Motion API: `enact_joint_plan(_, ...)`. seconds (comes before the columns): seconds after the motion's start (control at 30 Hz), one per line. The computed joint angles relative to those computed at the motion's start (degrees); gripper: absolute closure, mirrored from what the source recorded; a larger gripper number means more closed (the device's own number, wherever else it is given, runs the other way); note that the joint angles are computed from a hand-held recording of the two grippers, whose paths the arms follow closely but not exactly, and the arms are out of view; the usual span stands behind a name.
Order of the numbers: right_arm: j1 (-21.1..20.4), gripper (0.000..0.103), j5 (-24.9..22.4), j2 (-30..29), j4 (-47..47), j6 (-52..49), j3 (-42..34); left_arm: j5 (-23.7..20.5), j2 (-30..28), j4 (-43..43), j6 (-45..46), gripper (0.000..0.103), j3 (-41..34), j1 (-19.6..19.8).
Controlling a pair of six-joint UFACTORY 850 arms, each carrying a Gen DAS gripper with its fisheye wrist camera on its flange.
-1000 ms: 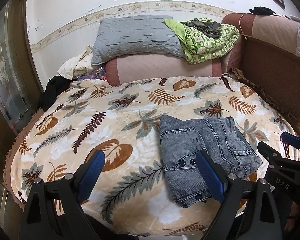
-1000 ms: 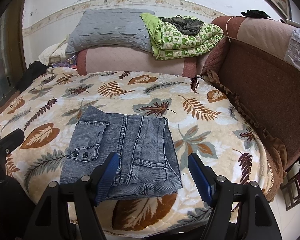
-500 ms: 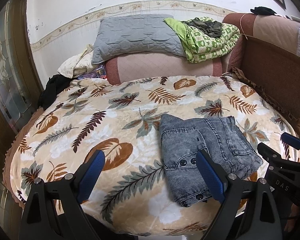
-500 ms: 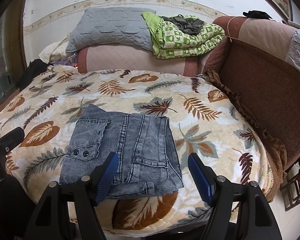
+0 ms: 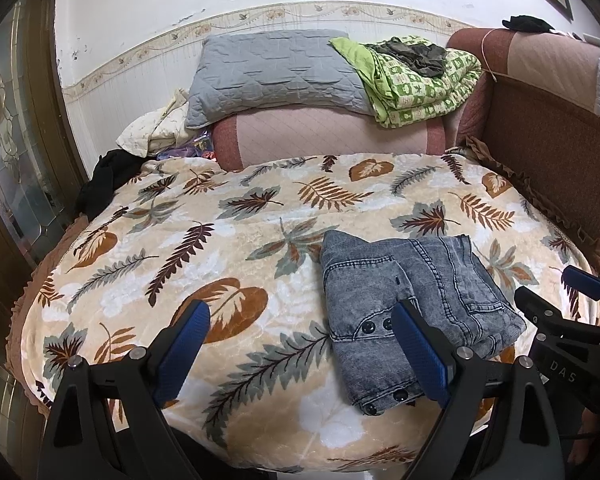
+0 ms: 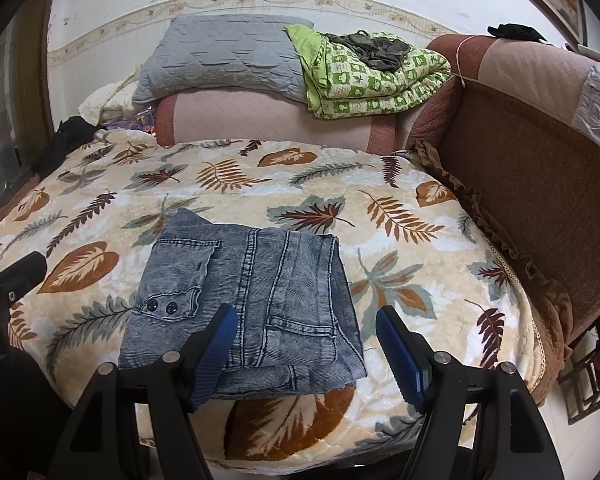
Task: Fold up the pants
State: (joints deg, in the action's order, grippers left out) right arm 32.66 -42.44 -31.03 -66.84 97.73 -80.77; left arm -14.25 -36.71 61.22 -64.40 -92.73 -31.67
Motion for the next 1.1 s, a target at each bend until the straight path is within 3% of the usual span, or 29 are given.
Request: enact_joint_plan(1.1, -0.14, 0.028, 0.50, 0.16, -0.20, 0.58, 0.42, -1.16, -0.52, -1.76, 1.97, 0.011, -0.57, -0.15)
